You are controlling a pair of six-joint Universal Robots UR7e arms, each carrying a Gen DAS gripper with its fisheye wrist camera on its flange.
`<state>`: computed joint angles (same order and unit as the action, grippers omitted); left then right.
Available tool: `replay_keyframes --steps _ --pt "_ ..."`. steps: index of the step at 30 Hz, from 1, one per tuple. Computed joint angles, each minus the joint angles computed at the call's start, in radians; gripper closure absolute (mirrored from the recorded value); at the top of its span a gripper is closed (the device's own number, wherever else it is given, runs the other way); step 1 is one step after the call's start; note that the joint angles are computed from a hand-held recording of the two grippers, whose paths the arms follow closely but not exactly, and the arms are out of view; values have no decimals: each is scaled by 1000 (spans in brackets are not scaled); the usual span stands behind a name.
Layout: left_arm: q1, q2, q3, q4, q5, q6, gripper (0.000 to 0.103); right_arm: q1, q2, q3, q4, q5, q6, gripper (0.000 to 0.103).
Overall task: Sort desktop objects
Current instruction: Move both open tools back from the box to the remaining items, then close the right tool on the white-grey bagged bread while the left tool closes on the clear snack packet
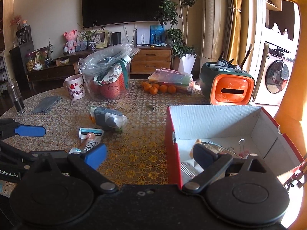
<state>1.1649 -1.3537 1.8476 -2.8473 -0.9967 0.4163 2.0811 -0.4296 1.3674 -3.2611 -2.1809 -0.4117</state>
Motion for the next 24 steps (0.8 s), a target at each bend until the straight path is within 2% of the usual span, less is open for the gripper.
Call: replay_keyframes --steps 5,6,7,18,24 --pt "34 13 -14 -14 2 -15 12 5 46 -85 65 7 -13 5" --pt "40 18 -14 -23 6 -10 3 5 56 -103 79 8 -14 5" --pt "47 23 -16 -37 7 -5 0 5 65 -121 93 13 -15 5" --pt "117 100 -86 -41 9 -24 0 -6 189 -334 250 68 -59 5" --pt "139 161 -130 -65 16 -4 0 -20 283 -498 353 92 -91 5"
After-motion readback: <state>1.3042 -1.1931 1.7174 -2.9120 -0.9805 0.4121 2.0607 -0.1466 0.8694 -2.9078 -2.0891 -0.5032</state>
